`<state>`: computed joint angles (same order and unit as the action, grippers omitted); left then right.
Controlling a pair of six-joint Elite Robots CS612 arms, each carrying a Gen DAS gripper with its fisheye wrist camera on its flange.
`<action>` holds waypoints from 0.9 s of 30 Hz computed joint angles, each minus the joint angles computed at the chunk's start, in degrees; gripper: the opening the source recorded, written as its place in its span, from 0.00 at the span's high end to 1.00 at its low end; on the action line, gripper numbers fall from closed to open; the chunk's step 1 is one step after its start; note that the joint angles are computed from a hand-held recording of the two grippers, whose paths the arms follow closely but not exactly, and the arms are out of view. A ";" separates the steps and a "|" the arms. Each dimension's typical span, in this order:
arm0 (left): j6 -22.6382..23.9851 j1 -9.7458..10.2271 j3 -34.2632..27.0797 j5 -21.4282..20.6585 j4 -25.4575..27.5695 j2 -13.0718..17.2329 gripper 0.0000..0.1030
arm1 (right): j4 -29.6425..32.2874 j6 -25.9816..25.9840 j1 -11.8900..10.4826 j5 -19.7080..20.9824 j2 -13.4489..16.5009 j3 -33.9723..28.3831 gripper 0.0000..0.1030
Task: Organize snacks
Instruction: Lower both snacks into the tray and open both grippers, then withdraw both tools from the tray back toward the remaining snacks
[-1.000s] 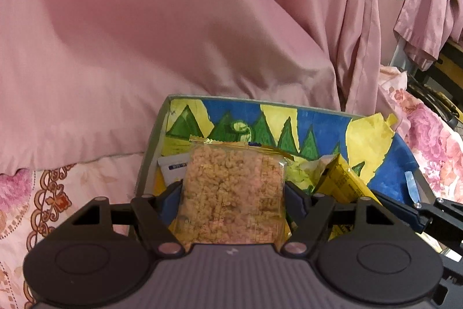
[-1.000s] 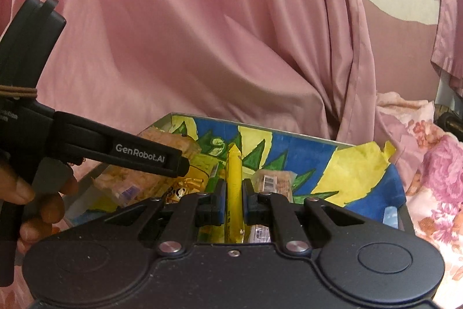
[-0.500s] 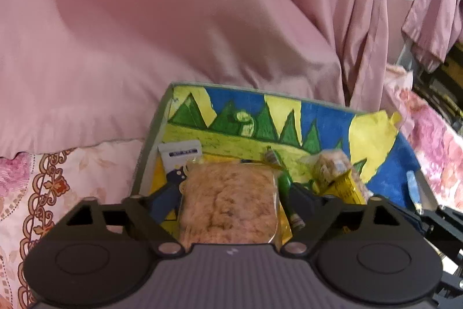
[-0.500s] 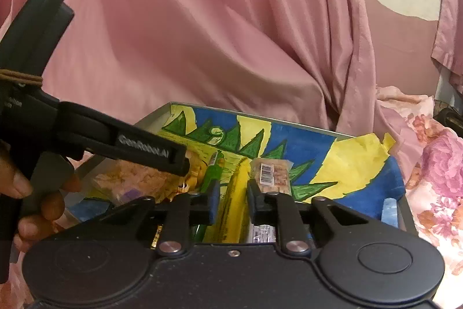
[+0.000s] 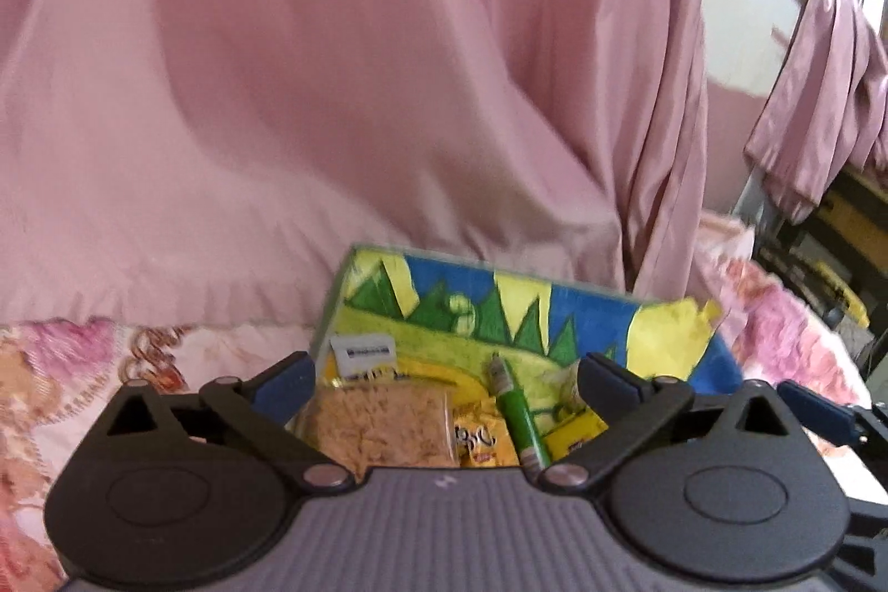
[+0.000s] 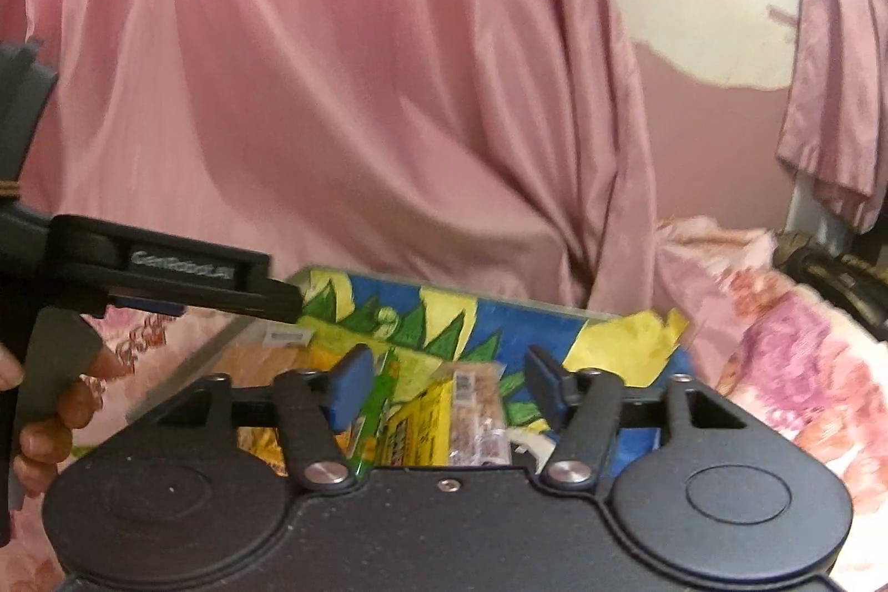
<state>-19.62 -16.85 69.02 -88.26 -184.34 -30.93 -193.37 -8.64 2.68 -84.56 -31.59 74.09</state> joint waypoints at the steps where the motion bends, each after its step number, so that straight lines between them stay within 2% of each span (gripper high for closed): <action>1: -0.17 0.00 0.89 0.27 -1.34 -0.49 0.00 | -0.98 0.28 -0.01 -0.33 -0.42 0.58 0.27; 3: -0.56 -0.06 2.60 1.07 -3.63 -1.46 0.00 | -3.38 1.03 -0.04 -0.79 -1.30 1.84 0.18; 6: -0.72 -0.23 5.76 2.69 -7.41 -3.22 0.00 | -6.66 2.18 -0.13 -0.88 -2.85 4.02 0.10; 11: 1.22 -0.80 11.46 5.88 -15.87 -5.79 0.00 | -12.93 4.43 -0.20 -1.42 -5.43 7.95 0.02; 14: 3.20 -1.24 14.84 8.20 -20.13 -7.27 0.00 | -15.91 5.19 -0.28 -1.49 -7.06 10.47 0.01; 20: 5.38 -2.21 20.98 10.24 -25.99 -10.05 0.00 | -19.30 5.08 -0.43 -1.49 -10.25 15.81 0.01; 27: 7.96 -4.28 27.79 11.72 -28.78 -13.06 0.00 | -21.65 4.40 -0.72 -1.63 -13.47 22.60 0.01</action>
